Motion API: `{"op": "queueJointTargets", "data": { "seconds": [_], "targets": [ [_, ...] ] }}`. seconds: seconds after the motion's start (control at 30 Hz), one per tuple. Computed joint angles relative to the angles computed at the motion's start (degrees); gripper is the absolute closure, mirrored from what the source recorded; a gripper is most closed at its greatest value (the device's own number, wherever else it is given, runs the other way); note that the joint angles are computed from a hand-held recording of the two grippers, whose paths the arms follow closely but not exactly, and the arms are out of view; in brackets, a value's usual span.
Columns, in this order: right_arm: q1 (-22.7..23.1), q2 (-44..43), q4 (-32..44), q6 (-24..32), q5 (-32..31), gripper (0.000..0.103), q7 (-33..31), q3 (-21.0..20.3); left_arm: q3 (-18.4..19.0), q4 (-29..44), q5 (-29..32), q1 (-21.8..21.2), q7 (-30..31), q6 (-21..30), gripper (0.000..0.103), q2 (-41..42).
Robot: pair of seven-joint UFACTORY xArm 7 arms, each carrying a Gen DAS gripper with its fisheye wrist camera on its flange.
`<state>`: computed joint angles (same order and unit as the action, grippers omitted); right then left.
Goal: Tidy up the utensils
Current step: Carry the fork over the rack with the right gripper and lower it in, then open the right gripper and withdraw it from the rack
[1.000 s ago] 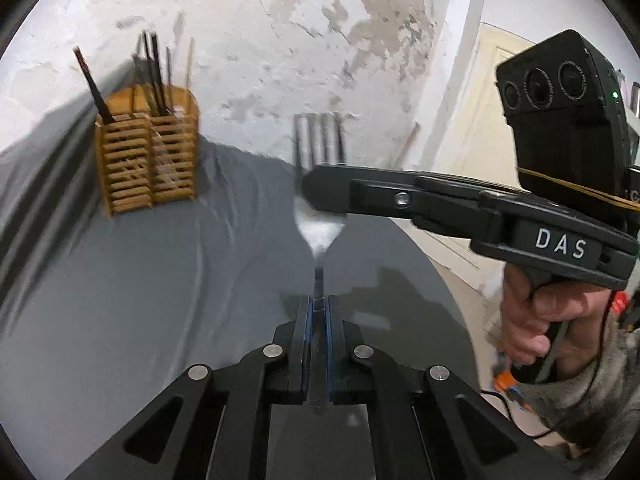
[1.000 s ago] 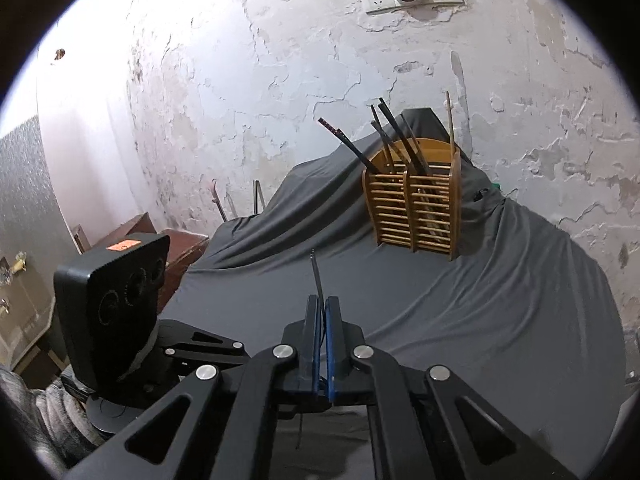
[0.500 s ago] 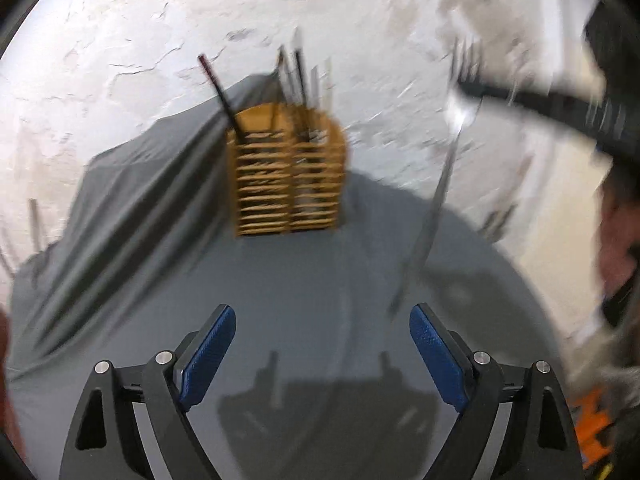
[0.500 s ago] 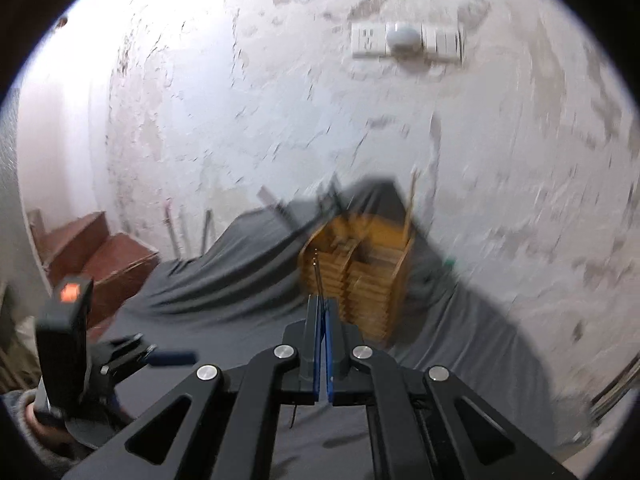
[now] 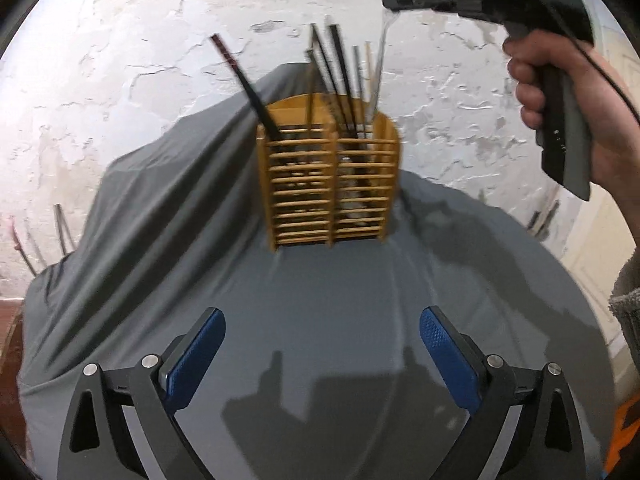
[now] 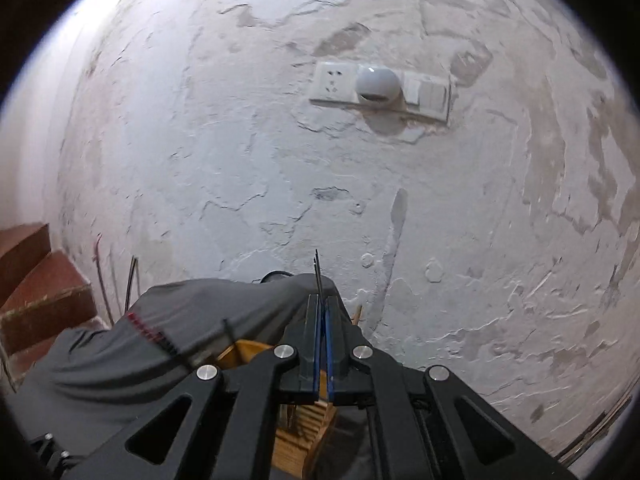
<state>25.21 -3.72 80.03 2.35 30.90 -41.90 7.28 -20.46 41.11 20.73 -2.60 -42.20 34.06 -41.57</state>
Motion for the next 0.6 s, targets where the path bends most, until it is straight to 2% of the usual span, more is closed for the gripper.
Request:
{"op": "queueJointTargets", "data": {
  "seconds": [0.07, 0.17, 0.23, 0.3, 0.4, 0.43, 0.47, 0.5, 0.53, 0.57, 0.6],
  "targets": [
    [0.70, 1.30, 1.02, 1.36, 3.90, 0.100, -3.48, -0.43, 0.11, -0.37, 0.68, 0.54, 0.07, -0.03, 0.000, -0.40],
    [-0.61, 2.19, -0.61, 0.06, 0.43, 0.100, -2.61, 1.15, -0.83, -0.60, 2.08, 1.64, -0.24, 0.49, 0.000, -0.89],
    [-0.77, 1.99, -1.69, 0.30, 1.94, 0.099, -4.80, 1.47, -1.06, -0.56, 2.46, 1.96, -0.63, 0.07, 0.000, -0.37],
    [-1.55, 2.07, -1.96, 1.52, -0.73, 0.098, -2.49, 1.81, -0.94, -0.58, 2.34, 1.36, -0.45, 0.36, 0.000, -0.52],
    [-3.12, 1.52, -3.22, 2.77, -9.16, 0.098, 4.57, 2.19, -1.11, -0.29, 2.38, 0.94, -0.33, 0.33, 0.000, -0.15],
    [-3.33, 1.52, -3.15, 3.38, -10.56, 0.091, 5.61, 2.15, -1.09, -0.09, 2.26, 0.84, -0.42, 0.19, 0.000, 0.14],
    [-3.63, 1.01, -3.75, 3.82, -12.26, 0.072, 6.96, 2.16, -1.13, 0.07, 2.19, 0.72, -0.53, 0.16, 0.000, 0.25],
    [-3.56, 0.51, -4.29, 4.05, -12.47, 0.060, 6.94, 2.01, -1.29, 0.27, 2.24, 0.68, -0.70, 0.06, 0.000, 0.30],
    [-3.26, -0.73, -5.84, 3.26, -11.93, 0.043, 6.40, 1.79, -1.56, 0.43, 2.43, 0.70, -0.83, 0.24, 0.000, 0.16],
    [-2.72, -1.48, -6.91, 2.34, -11.11, 0.036, 5.66, 1.33, -1.85, 0.54, 2.62, 0.65, -0.90, 0.63, 0.000, -0.20],
    [-1.68, -2.80, -8.29, 1.83, -9.22, 0.036, 4.13, 0.45, -2.19, 0.67, 2.86, 0.62, -0.98, 1.07, 0.000, -0.60]
  ]
}}
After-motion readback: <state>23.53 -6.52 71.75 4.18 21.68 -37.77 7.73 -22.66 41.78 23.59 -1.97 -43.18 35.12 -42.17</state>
